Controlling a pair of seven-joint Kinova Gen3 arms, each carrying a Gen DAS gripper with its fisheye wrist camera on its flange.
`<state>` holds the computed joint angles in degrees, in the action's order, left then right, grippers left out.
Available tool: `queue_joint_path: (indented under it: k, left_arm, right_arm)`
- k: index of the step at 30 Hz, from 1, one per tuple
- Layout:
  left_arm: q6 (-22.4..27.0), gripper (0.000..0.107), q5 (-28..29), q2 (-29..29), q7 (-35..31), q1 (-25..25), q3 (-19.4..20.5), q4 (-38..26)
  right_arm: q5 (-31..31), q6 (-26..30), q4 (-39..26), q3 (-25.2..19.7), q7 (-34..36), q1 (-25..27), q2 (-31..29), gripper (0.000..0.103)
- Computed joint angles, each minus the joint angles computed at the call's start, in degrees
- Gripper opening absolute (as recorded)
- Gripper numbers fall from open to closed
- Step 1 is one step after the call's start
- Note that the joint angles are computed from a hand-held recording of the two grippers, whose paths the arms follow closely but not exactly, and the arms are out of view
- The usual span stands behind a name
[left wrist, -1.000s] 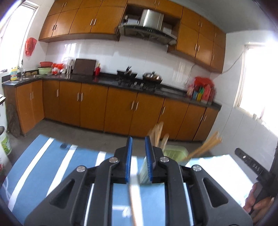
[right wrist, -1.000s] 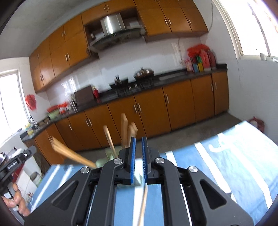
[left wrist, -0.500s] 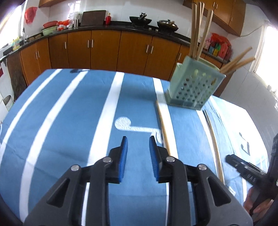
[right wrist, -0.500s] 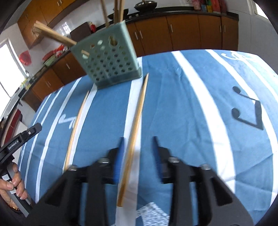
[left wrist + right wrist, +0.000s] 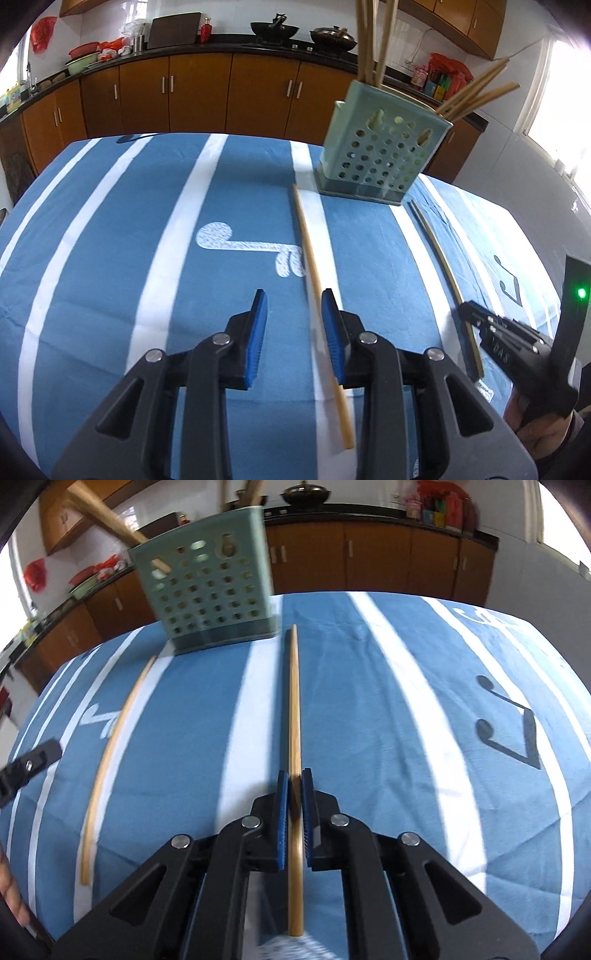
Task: Organize utensils
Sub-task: 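Close the right tool on a loose chopstick while the left tool grasps another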
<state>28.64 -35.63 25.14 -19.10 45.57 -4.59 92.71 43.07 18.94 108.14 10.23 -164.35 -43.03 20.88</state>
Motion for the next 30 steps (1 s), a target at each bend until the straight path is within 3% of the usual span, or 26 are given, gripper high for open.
queue_joint_path:
  k: [6,10,16,30]
  left_arm:
    - [0.81,0.031,2.41,2.33,-4.14,-0.98,2.04,-2.37]
    - [3.44,0.031,4.02,4.56,-6.59,-0.59,2.19,-4.95]
    - [6.86,0.009,3.28,7.11,-7.07,1.77,0.48,-7.86]
    - [10.27,0.008,1.36,7.89,-4.5,-1.67,-1.72,-9.23]
  right_arm:
    - [-1.32,0.69,0.61,0.58,-2.66,3.45,-0.52,0.008]
    - [-0.15,0.04,1.13,1.39,-3.46,2.97,-0.44,0.008]
    - [0.78,-0.12,1.28,1.11,-4.1,2.74,-0.49,0.008]
    - [-3.38,0.32,-2.76,-0.45,4.32,4.66,1.69,0.008]
